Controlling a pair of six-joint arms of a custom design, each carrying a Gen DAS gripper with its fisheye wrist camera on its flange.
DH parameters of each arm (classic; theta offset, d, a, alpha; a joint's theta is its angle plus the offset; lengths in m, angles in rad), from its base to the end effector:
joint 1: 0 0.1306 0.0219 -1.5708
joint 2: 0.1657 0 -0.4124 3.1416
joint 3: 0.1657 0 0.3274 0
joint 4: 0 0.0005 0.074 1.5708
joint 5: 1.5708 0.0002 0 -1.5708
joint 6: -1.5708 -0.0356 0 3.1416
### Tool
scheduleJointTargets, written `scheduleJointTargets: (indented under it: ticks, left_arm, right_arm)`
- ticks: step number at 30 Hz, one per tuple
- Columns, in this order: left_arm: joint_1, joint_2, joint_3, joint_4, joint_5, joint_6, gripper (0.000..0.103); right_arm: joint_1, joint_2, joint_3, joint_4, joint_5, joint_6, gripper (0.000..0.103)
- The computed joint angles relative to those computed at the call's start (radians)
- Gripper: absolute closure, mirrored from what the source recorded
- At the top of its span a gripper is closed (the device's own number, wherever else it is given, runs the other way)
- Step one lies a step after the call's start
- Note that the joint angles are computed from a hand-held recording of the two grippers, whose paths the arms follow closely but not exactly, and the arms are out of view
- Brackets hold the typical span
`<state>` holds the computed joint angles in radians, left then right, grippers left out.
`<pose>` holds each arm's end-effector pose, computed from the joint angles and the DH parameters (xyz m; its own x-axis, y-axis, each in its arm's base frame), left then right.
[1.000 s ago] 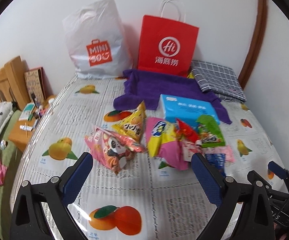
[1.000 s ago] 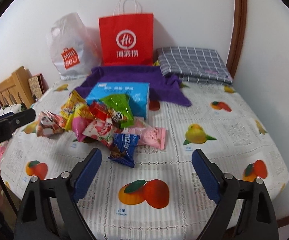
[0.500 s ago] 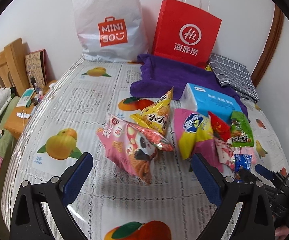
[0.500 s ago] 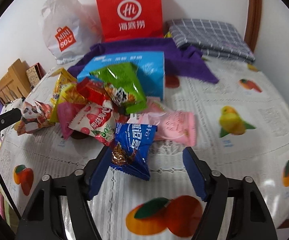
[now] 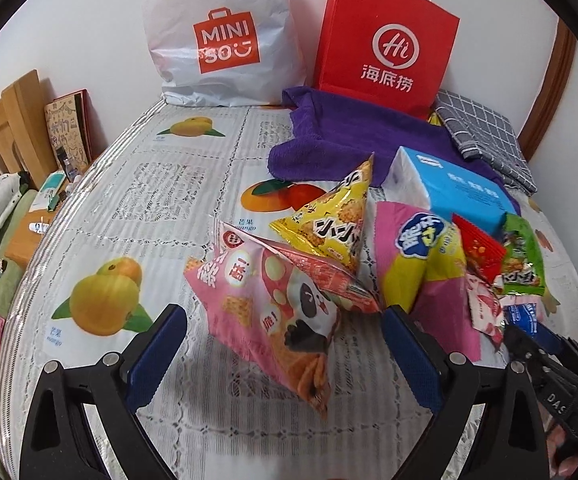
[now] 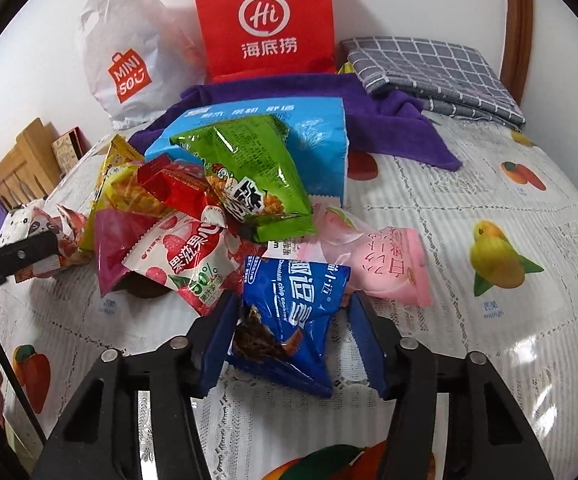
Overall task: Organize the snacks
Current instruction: 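Grasp the pink panda snack bag with the left gripper while the right grasps the blue chocolate packet, then lift both held snacks and carry them over the purple towel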
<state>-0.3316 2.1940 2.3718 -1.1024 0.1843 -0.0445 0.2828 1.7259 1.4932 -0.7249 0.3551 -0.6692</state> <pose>0.6617 -0.2353 0.3920 -0.7353 0.2994 -0.6081 0.4576 0.8811 -0.1194 0.5146 0.1361 0.3585 -0.6591 0.4142 -0.6278 0.4327 0.8915 0.1340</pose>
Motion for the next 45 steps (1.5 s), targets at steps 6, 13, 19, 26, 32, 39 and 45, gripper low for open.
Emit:
scheduleJointTargets:
  ticks: [6, 13, 19, 26, 32, 39, 45]
  left_arm:
    - [0.016, 0.025, 0.021, 0.001, 0.030, 0.048, 0.021]
    - [0.024, -0.010, -0.059, 0.062, 0.050, 0.054, 0.045]
    - [0.021, -0.074, -0.168, 0.104, 0.081, 0.021, 0.045]
    - [0.017, -0.132, -0.285, 0.168, 0.080, 0.043, 0.045]
    - [0.007, -0.151, -0.329, 0.218, 0.042, 0.062, 0.044]
    - [0.009, -0.155, -0.298, 0.163, 0.070, 0.075, 0.046]
    - [0.005, -0.199, -0.282, 0.141, 0.084, 0.062, 0.046]
  right_arm:
    - [-0.002, -0.005, -0.010, 0.015, 0.000, -0.010, 0.058]
    - [0.005, -0.003, -0.011, 0.013, 0.012, -0.001, 0.058]
    - [-0.007, -0.028, -0.057, 0.081, -0.025, -0.021, 0.059]
    - [0.009, -0.081, -0.128, 0.150, 0.016, -0.022, 0.060]
    - [0.029, -0.142, -0.197, 0.148, 0.071, 0.010, 0.060]
    - [0.022, -0.205, -0.253, 0.149, 0.076, -0.004, 0.060]
    - [0.025, -0.236, -0.211, 0.112, 0.064, 0.033, 0.060]
